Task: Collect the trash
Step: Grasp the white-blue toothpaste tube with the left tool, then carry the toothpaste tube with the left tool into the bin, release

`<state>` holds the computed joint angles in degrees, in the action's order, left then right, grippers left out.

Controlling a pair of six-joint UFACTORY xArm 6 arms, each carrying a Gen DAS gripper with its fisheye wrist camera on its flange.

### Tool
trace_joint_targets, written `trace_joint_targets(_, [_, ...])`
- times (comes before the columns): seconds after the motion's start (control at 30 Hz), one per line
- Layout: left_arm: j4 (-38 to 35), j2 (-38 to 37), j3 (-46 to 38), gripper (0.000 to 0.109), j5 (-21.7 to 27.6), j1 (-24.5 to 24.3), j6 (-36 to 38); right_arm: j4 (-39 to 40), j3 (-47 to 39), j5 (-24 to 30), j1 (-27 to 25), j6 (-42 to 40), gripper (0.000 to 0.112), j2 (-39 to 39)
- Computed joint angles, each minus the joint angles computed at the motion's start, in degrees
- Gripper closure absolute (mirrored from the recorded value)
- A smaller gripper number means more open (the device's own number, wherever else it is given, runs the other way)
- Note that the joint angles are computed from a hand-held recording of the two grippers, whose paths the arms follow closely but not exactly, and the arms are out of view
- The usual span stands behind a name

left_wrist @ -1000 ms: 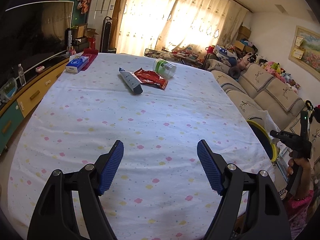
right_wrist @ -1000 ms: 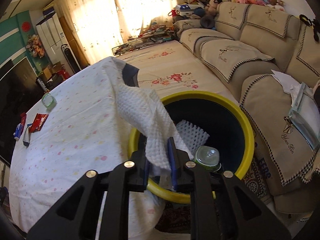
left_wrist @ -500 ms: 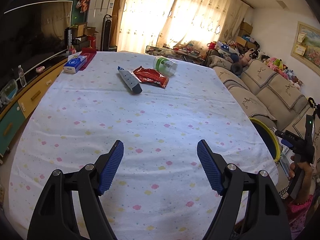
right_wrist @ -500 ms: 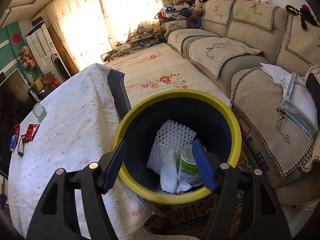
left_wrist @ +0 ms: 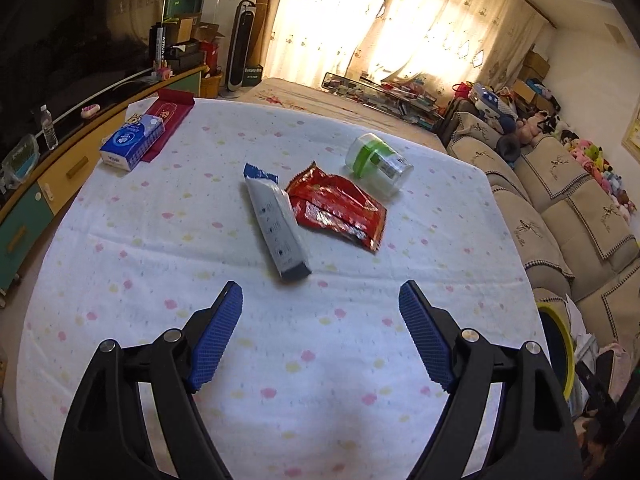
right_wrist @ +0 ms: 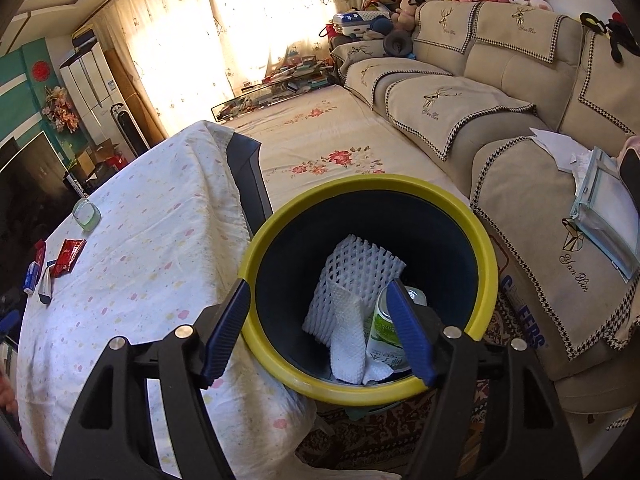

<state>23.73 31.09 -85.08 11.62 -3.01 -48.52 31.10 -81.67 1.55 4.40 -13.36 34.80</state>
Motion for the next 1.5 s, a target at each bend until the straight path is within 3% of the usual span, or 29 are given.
trace_joint_targets(0.07, [2.68,4.21,-7.37,0.029,5.61,0.19,-2.07,1.20,-0.39,0.33,-0.08,-0.99,0.045,0.30])
trace_joint_targets(0.3, [-1.71,17.13,-27.60,0.034,19.45,0.08,4.13,3.53,-1.55,1.22,-0.42,-2.76,0.045,1.18])
trace_joint_targets(0.5, [-3.45,23.67,-37.96,0.042,26.68,-0.15,7.88,4.56,-2.49,2.12,-0.81,-3.47,0.045,1.99])
trace_joint_targets(0.63, [-2.32,25.40,-40.29,0.052,28.47,-0.19,8.81,3.96,-2.79,2.50,-0.96,-2.76,0.045,2.34])
trace_joint_targets(0.83, [-1.98,23.49,-36.98,0.086,26.12,0.62,8.35,4.60,-3.06,2.66,-0.85,-3.38,0.045,2.50])
trace_joint_targets(0.97, [-0.04,19.61,-30.78,0.090,23.18,1.09,7.41,6.37,-3.00,2.55,-0.58,-5.09,0.045,2.36])
trace_joint_targets(1.23, [13.38,5.55,-11.70,0.090,16.04,0.38,-2.61,9.24,-1.87,1.73,0.08,-7.96,0.045,1.08])
trace_joint_targets(1.5, [14.98,-7.15,2.60,0.090,9.17,-4.94,0.31,14.98,0.22,-0.05,0.55,-13.14,0.045,-1.16])
